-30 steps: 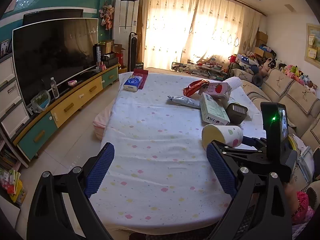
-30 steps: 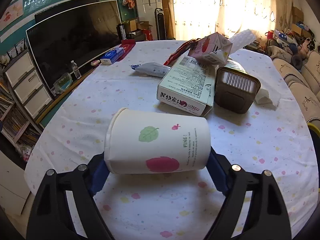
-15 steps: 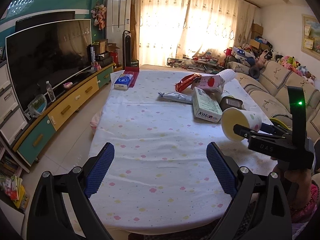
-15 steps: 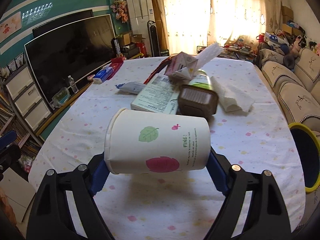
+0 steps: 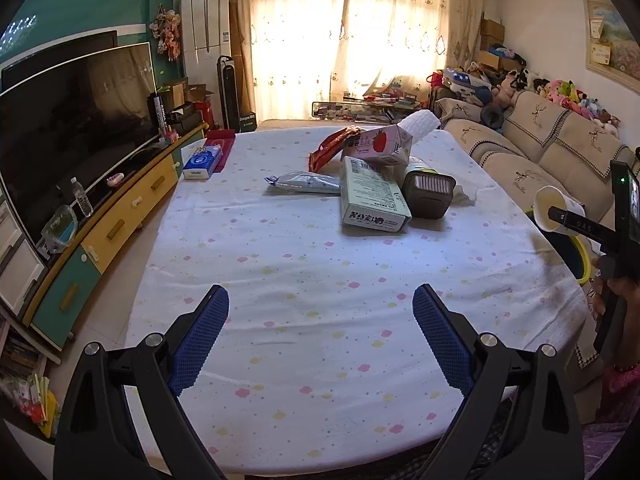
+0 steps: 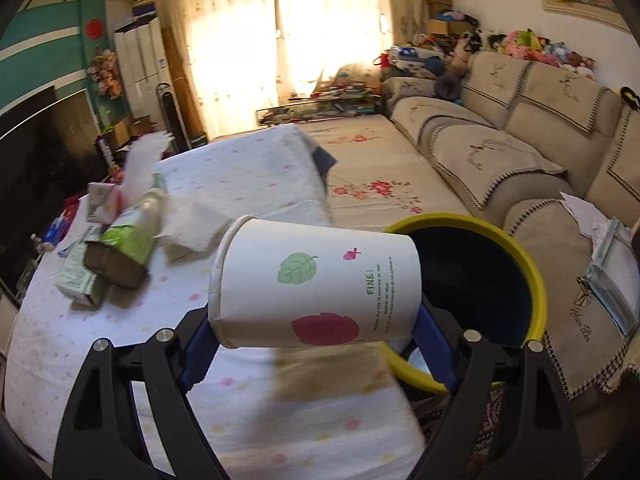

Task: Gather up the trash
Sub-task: 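Carry the paper cup with the right tool over the bin and drop it, then grasp the green-and-white carton box with the left tool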

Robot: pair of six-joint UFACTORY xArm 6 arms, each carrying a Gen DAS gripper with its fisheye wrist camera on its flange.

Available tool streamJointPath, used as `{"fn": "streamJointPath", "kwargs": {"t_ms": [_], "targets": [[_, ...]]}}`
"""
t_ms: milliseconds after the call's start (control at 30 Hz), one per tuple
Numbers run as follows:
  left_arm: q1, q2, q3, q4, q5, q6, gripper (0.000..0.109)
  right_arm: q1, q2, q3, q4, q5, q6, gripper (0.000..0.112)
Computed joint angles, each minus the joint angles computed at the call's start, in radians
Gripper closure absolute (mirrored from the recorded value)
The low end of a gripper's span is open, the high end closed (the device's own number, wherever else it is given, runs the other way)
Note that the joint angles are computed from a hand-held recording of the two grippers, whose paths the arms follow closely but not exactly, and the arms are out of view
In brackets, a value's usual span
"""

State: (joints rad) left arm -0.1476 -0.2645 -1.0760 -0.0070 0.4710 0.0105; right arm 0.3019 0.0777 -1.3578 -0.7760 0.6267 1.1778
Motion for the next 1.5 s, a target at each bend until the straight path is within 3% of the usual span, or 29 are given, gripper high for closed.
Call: {"fn": "streamJointPath", "kwargs": {"t_ms": [467, 633, 867, 1500], "targets": [[-0.104, 0.16, -0.15, 0.08, 0.068, -0.058, 0.017, -0.175, -0.001, 0.106, 0.04, -0.006, 0.018, 0.032], [-0.127, 0.225, -0.215, 0.086, 0.097, -0.058, 0.017, -0.193, 0.012, 0.111, 0.066, -0.026, 0.004, 0.025], [-0.14, 0.337, -0.329, 0.098, 0.14, -0.054, 0.017, -0.222, -0.009, 0.151, 0.071, -0.078, 0.007, 0.025], [-0.126, 0.747, -0.835, 0.253, 0.284, -0.119, 0.017, -0.216, 0.031, 0.116, 0.15, -0.11, -0.062, 0.025]]}}
